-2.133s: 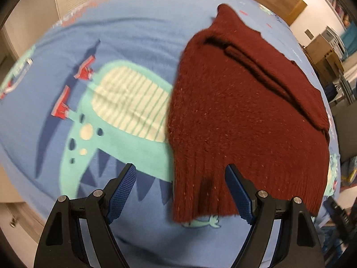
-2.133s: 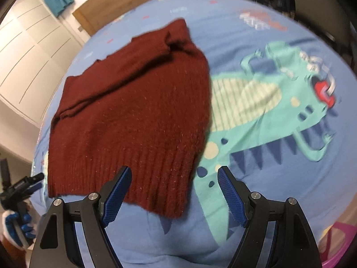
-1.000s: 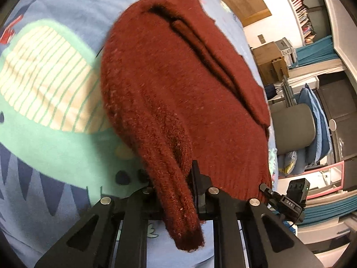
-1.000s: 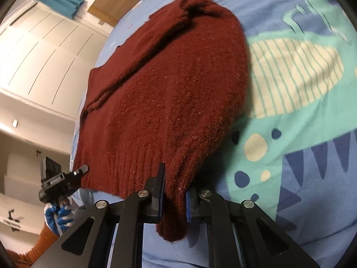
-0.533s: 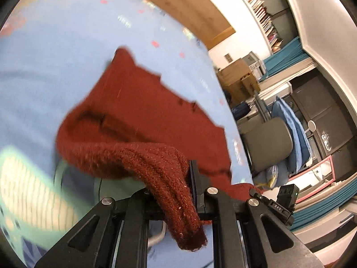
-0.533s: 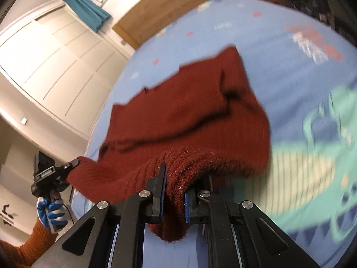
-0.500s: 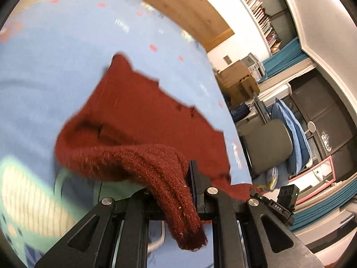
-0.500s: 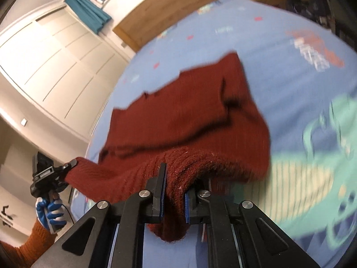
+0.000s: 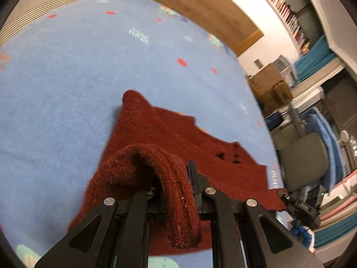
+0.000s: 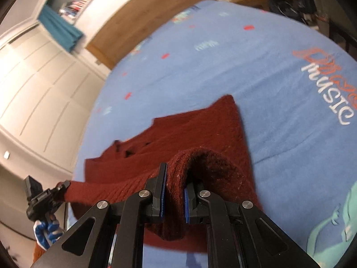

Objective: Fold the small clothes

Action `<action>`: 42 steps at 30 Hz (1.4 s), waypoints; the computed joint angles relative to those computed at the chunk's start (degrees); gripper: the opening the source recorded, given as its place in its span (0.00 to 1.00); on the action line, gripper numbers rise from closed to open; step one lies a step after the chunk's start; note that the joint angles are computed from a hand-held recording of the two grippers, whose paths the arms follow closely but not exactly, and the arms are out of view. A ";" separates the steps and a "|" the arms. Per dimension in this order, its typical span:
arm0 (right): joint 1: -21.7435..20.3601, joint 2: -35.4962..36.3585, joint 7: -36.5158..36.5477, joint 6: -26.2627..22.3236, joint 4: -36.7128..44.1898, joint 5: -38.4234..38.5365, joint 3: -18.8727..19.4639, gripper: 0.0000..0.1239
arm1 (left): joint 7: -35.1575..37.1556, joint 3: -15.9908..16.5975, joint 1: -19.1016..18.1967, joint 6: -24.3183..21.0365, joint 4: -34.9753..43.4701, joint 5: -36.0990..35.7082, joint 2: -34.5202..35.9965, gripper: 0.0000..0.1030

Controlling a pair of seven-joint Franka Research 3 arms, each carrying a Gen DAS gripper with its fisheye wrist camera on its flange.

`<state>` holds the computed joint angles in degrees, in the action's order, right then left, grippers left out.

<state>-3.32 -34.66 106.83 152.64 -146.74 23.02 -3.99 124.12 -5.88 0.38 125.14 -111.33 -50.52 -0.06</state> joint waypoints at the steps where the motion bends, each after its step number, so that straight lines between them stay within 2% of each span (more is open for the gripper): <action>1: -0.40 1.62 0.45 0.00 0.49 -0.31 0.11 0.10 | -0.35 -0.17 -0.16 0.66 0.39 0.72 0.83 0.09; 5: -0.68 6.09 0.15 0.33 2.21 -1.46 -0.08 0.10 | -0.93 -0.86 0.07 1.98 1.76 1.24 3.40 0.09; 10: 0.19 8.49 -1.60 1.93 2.77 0.41 -1.59 0.11 | -3.85 -1.63 1.00 0.71 4.28 3.96 5.82 0.10; 11: 0.49 8.90 -1.92 2.08 2.90 1.21 -1.96 0.14 | -4.30 -1.74 1.31 0.04 4.70 3.84 6.11 0.13; 13: 0.90 8.98 -2.57 2.49 2.80 2.73 -2.52 0.16 | -4.39 -1.80 2.32 -1.52 5.17 1.53 6.06 0.27; 14: 1.21 8.89 -3.17 2.52 2.82 3.55 -2.91 0.19 | -4.12 -1.72 2.78 -1.92 5.15 0.37 5.61 0.39; 15: 1.52 8.70 -4.00 2.67 2.82 4.26 -3.23 0.23 | -3.49 -1.55 3.22 -2.08 5.03 -0.89 5.05 0.46; 19: 1.51 7.84 -5.69 3.38 2.82 5.80 -3.44 0.36 | -1.63 -0.55 4.13 -2.17 5.20 -3.39 3.32 0.48; 20: 0.66 7.60 -5.15 3.54 2.85 5.04 -2.83 0.41 | -1.44 -0.41 4.10 -1.87 5.30 -3.24 3.00 0.48; 22: -1.21 7.37 -3.71 3.84 3.12 2.82 -1.49 0.44 | -0.88 -0.30 3.80 -1.19 5.41 -2.31 2.43 0.48; 27: -5.22 7.98 -0.20 2.77 5.37 -5.90 2.30 0.45 | 1.68 -1.35 1.00 3.48 3.86 2.92 0.90 0.48; 30: -5.63 9.39 -0.06 1.52 7.46 -11.84 4.25 0.45 | 2.64 -2.24 -1.06 6.22 2.52 5.46 0.82 0.48; 31: -6.80 9.85 1.25 1.51 8.00 -15.45 6.11 0.45 | 2.70 -2.56 -1.77 7.46 2.13 6.63 1.00 0.48; 37: -6.22 11.74 4.73 5.19 8.09 -23.39 8.27 0.45 | 3.14 -3.74 -4.39 15.08 -0.50 10.59 2.51 0.48; 42: -5.44 16.41 5.17 2.62 10.28 -29.30 8.91 0.45 | 1.48 -4.39 -4.87 20.76 -2.28 16.71 4.70 0.48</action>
